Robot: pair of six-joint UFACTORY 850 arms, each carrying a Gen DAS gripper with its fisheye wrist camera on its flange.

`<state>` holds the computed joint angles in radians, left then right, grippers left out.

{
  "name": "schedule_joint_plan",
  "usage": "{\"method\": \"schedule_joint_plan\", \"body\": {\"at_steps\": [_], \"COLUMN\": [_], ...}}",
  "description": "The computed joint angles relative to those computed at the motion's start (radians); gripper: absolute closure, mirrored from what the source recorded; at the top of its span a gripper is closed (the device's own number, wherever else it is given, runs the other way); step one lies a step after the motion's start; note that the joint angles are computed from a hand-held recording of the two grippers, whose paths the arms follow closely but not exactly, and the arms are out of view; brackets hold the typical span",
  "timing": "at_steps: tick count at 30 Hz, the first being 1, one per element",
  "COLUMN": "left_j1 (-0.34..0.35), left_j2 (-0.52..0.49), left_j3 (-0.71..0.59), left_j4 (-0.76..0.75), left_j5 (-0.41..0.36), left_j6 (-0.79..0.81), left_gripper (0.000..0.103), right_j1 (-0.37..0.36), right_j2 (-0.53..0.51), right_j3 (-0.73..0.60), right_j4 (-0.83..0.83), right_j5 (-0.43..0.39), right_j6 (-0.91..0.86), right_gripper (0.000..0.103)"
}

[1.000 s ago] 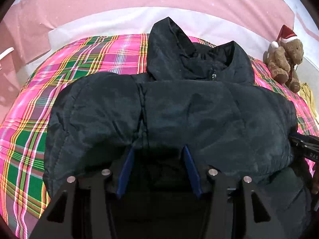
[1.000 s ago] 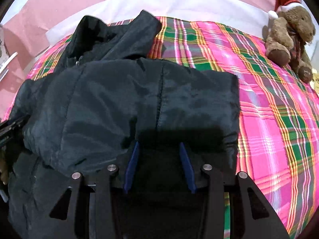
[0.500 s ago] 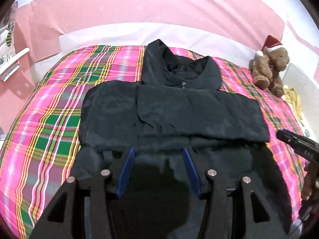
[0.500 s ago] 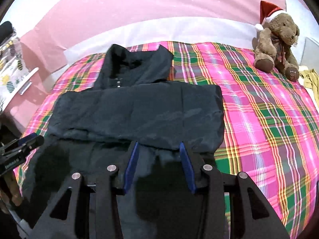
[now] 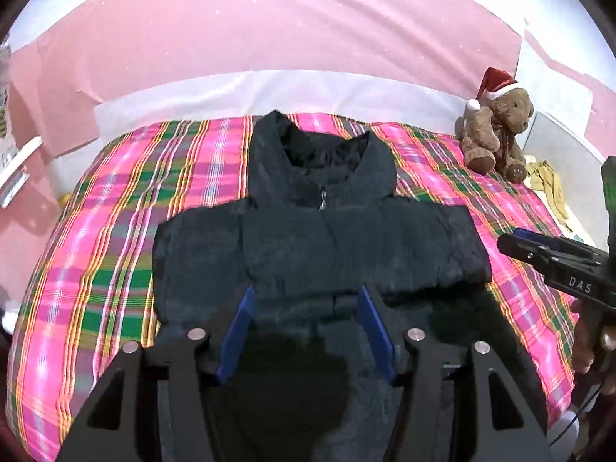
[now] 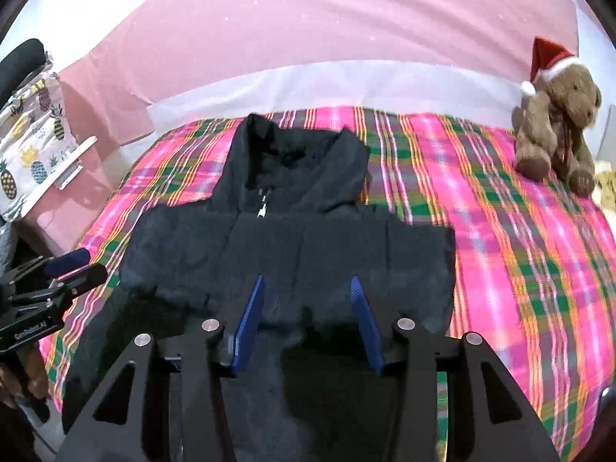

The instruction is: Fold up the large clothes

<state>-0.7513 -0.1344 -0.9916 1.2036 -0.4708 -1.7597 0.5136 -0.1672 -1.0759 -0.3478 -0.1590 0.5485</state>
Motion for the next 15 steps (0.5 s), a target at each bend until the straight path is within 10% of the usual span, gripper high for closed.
{"method": "schedule_joint_plan", "body": {"at_steps": [15], "left_j1": [0.21], "left_j2": [-0.265], "left_j3": [-0.331], "left_j4": [-0.164], "left_j5": [0.071], "left_j6": [0.298], "left_gripper": [0.037], "right_j1": [-0.075], "right_j2": [-0.391], "right_j3": [-0.487], "right_j4": [0.254], "right_j5": [-0.142], "right_j6": [-0.3], "right_gripper": [0.053]}}
